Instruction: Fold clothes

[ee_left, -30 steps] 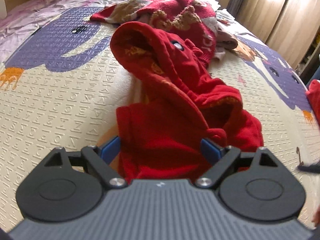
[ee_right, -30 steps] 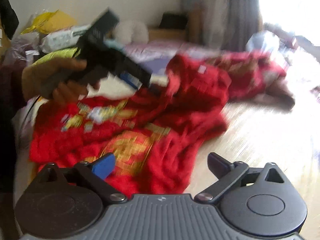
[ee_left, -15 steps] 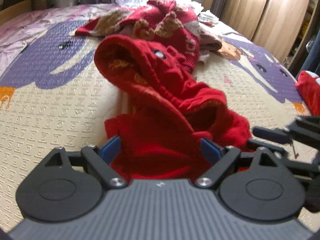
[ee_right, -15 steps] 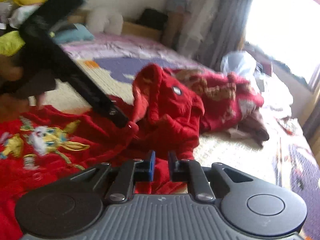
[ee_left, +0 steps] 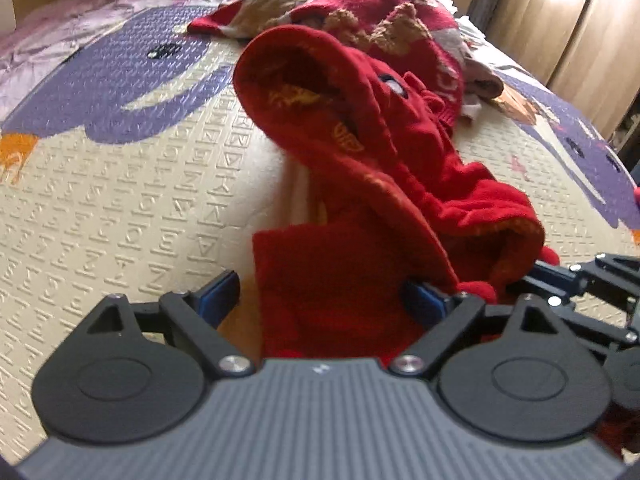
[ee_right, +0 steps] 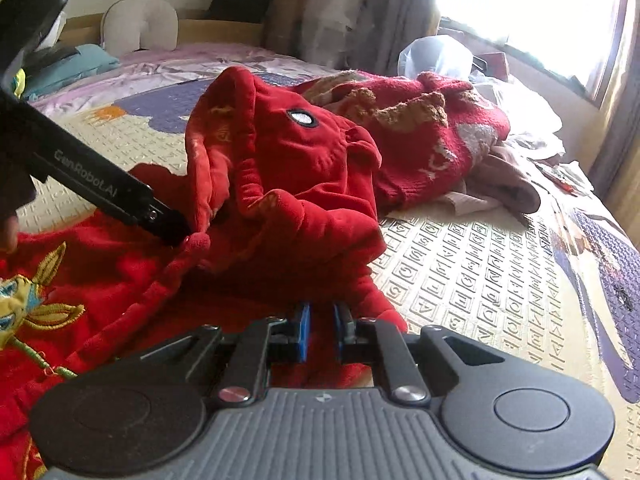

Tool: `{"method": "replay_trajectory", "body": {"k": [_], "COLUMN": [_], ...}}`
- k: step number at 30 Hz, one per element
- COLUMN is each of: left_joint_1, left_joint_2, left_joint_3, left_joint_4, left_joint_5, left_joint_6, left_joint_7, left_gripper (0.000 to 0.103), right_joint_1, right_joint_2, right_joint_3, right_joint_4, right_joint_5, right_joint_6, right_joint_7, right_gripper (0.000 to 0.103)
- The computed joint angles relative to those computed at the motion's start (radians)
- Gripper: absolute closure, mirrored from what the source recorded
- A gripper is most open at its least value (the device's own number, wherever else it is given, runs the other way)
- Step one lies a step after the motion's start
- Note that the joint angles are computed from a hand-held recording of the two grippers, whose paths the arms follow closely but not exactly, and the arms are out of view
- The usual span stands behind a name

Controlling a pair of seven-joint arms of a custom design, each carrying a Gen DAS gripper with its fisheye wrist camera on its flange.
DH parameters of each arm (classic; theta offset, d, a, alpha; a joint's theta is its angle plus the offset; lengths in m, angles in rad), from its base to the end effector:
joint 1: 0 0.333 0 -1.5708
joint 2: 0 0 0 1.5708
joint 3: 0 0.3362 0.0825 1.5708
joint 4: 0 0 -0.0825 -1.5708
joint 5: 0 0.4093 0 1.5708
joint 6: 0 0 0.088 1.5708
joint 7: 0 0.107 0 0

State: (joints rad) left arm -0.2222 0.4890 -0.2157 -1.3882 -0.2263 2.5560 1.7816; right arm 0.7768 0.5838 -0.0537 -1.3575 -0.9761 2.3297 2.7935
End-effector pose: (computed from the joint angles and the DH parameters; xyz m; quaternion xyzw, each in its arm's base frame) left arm 0.7230 -0.2925 0.5241 -0.4988 0.7889 -0.3438 0.1030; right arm 0.5951 0.5199 0.4389 -0.6598 0.6079 -0.3696 0.2420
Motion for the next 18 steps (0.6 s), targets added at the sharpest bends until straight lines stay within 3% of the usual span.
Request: {"method": "replay_trajectory", "body": {"k": [3,5,6,10,13,18], "left_joint_1": [0.008,0.030,0.042,0.072,0.103,0.124], "left_joint_2": [-0.019,-0.040,-0.051,-0.097,-0.126,-0.130], "left_joint_3": [-0.007,-0.025,-0.035,-0.059,-0.085,-0.088], "left_joint_4": [-0.016,-0.034,-0.042,-0.077,-0.101,-0.090], "left_joint_5": [-0.015,-0.052,-0.076,-0.146,-0.243,-0.379], "left_joint_6": [0.009,0.013,0.011,-0.007,-0.050,-0.168], "left_joint_7": [0.009,0.037,0.056,0.155,0.247,0.306], "left_gripper": [0.012,0.012,0.012,0.011,0.010,0.009], "right_joint_1": [-0.003,0.001,0.001,-0.019,-0.037,-0.073], "right_joint_2": [-0.052,-0.089,-0.106,-0.150,-0.159,-0.095], "right_joint_3": [-0.004,-0.005,-0.003,0.024,0.043,0.112], "right_joint_4": [-0.060,-0.101,-0.120,-0.163,-0.170,-0.100], "right_joint_5": [-0.022,-0.067,-0.091,-0.163,-0.185,-0.007], "right_joint_6": [0.045,0.078,0.093,0.182,0.276,0.365], "right_joint_7": [0.054,0.097,0.119,0.156,0.137,-0.157], "right_gripper": [0.080,0.060,0.058,0.062,0.081,0.085]}}
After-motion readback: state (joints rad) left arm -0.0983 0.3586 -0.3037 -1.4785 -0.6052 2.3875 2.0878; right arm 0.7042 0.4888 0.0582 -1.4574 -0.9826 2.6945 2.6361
